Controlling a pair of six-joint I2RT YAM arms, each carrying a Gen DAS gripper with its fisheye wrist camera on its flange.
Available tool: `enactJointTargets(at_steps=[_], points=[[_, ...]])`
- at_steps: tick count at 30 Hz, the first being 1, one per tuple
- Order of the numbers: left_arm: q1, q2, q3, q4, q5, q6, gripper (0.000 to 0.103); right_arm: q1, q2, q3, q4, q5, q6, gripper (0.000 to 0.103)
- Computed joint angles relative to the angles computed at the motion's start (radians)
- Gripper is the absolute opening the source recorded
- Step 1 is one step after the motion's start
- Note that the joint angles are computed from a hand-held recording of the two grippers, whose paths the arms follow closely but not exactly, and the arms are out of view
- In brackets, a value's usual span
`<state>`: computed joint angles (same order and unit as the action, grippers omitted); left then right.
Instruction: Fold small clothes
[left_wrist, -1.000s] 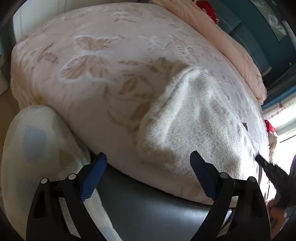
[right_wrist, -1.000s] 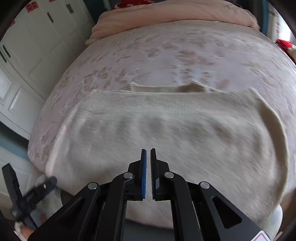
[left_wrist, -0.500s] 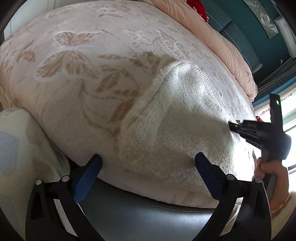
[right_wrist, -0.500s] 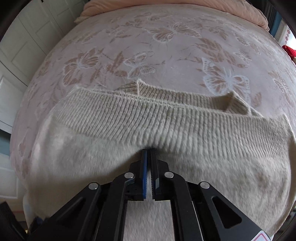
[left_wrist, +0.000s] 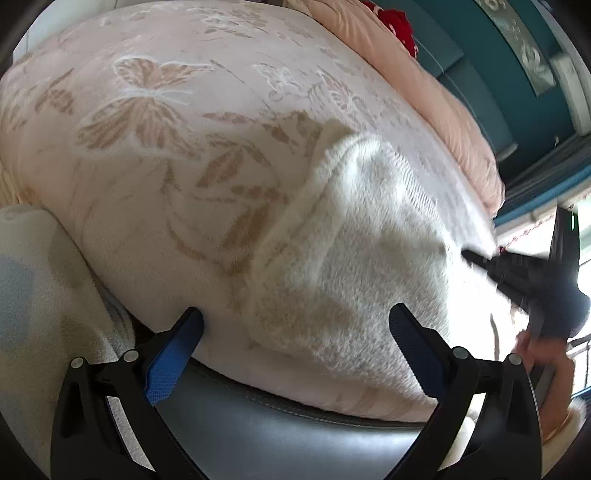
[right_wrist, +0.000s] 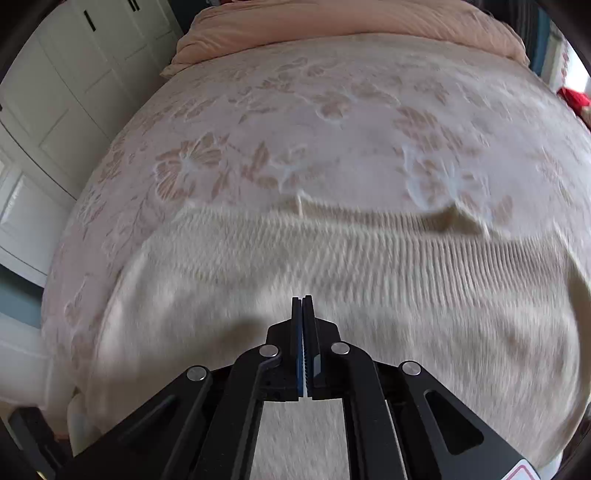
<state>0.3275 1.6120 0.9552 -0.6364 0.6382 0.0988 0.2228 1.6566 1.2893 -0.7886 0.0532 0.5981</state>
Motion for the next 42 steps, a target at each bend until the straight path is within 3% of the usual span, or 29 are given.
enactJointTargets(at_steps=[2, 5, 9, 11, 13, 14, 18, 21, 24, 27, 30, 33, 35, 37, 38, 39, 42], points=[[0.011, 0.004, -0.001, 0.014, 0.027, -0.017, 0.098, -0.001, 0.022, -0.022, -0.011, -0.023, -0.011, 0.005], [0.009, 0.019, 0.0, 0.048, 0.049, -0.057, 0.098, -0.004, 0.023, -0.092, 0.076, -0.041, -0.016, 0.005], [-0.013, 0.057, 0.037, 0.063, 0.041, -0.107, 0.098, 0.003, 0.051, -0.069, 0.081, -0.035, -0.024, 0.005], [-0.024, 0.059, 0.057, 0.054, 0.026, -0.125, 0.086, 0.009, 0.045, -0.079, 0.097, -0.03, -0.031, 0.005], [-0.033, 0.077, 0.102, -0.004, 0.046, -0.085, 0.027, -0.006, 0.018, -0.116, 0.139, -0.059, -0.033, 0.005], [-0.047, 0.1, 0.152, -0.066, 0.04, -0.078, 0.026, -0.015, -0.005, -0.145, 0.159, -0.076, -0.03, 0.005], [-0.096, -0.028, 0.195, -0.106, 0.068, -0.09, 0.019, -0.089, -0.097, -0.227, 0.218, -0.197, 0.001, 0.006], [-0.213, -0.161, 0.249, -0.158, 0.078, -0.074, 0.017, -0.137, -0.268, -0.299, 0.215, -0.217, 0.009, 0.017], [-0.378, -0.258, 0.278, -0.166, 0.058, -0.107, 0.017, -0.239, -0.474, -0.362, 0.145, -0.246, -0.035, 0.034], [-0.59, -0.304, 0.252, -0.124, -0.011, -0.164, 0.018, -0.425, -0.669, -0.405, 0.007, -0.304, -0.133, 0.036], [-0.818, -0.283, 0.193, -0.079, -0.147, -0.188, 0.026, -0.653, -0.791, -0.433, -0.148, -0.365, -0.284, 0.044], [-0.993, -0.257, 0.085, -0.015, -0.353, -0.18, 0.033, -0.914, -0.854, -0.462, -0.274, -0.475, -0.447, 0.047], [-0.986, -0.316, -0.001, 0.008, -0.334, -0.179, 0.047, -1.053, -0.86, -0.468, -0.34, -0.552, -0.548, 0.049], [-0.936, -0.402, -0.063, 0.025, -0.301, -0.164, 0.079, -1.138, -0.857, -0.469, -0.39, -0.625, -0.618, 0.058], [-0.89, -0.463, -0.098, 0.027, -0.297, -0.139, 0.087, -1.14, -0.853, -0.478, -0.388, -0.649, -0.617, 0.064], [-0.858, -0.499, -0.117, 0.024, -0.323, -0.129, 0.093, -1.109, -0.833, -0.479, -0.37, -0.668, -0.589, 0.066], [-0.734, -0.509, -0.143, -0.008, -0.314, -0.049, 0.093, -0.99, -0.816, -0.49, -0.313, -0.707, -0.462, 0.068]])
